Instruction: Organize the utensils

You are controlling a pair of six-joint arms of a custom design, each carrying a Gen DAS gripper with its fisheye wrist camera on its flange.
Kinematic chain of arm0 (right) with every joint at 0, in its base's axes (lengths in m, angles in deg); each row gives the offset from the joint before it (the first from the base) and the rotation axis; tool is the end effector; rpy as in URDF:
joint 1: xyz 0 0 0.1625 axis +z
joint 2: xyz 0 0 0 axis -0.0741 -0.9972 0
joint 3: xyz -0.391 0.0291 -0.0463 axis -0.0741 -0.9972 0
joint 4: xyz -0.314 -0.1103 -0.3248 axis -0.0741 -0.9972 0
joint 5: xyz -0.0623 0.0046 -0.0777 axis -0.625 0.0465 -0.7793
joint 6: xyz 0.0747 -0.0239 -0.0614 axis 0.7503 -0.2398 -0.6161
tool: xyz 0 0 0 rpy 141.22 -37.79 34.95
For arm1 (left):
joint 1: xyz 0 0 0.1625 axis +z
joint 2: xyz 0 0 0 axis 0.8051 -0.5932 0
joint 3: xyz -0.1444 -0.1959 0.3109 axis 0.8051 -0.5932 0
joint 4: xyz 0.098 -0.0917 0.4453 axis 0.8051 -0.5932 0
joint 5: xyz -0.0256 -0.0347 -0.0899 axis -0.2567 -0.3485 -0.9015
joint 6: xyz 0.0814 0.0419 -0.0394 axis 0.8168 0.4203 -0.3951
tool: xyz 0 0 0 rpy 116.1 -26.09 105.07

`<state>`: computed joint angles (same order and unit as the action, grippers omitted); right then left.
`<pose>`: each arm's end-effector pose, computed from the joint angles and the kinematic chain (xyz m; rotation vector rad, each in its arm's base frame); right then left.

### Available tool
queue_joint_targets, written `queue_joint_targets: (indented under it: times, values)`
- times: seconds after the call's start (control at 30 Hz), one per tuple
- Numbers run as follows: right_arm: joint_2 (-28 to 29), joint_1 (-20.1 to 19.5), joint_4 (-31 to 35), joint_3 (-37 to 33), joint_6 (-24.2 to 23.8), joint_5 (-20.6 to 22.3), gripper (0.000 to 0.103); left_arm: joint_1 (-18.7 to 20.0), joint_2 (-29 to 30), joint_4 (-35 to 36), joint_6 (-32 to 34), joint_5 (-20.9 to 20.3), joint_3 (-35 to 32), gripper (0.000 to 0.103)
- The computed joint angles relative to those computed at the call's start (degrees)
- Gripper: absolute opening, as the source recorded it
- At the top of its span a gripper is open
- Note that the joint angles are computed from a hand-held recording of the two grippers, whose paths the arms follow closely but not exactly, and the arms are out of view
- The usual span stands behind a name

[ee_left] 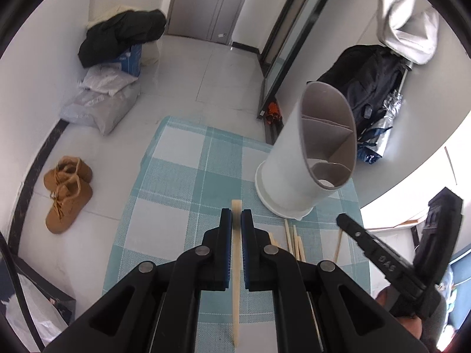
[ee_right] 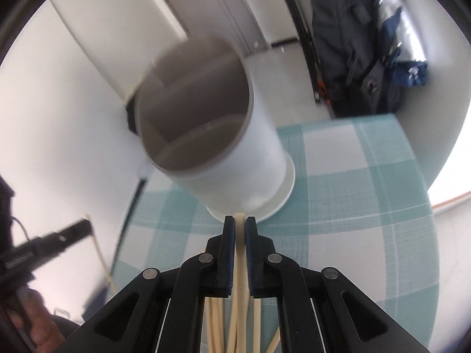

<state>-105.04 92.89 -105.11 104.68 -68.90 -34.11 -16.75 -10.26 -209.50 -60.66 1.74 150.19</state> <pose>0.0844 -0.3845 0.2579 -0.0869 -2.4181 1.1807 -0.3470 -0.4810 0.0806 0.7462 2.6937 -0.4879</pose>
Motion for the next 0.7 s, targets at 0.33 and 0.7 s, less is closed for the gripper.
queue_joint_targets:
  times: [0.33,0.7]
  values:
    - [-5.49,4.55,-11.72,4.55,-11.91,4.54,0.006,-5.22,-1.1,3.51,1.42,3.35,0.45,0.002]
    - [-14.57,5.04,-11.37,6.81,-13.27,9.77,0.006,-9.58,-3.22,5.74,1.58,4.56,-0.13,0.002]
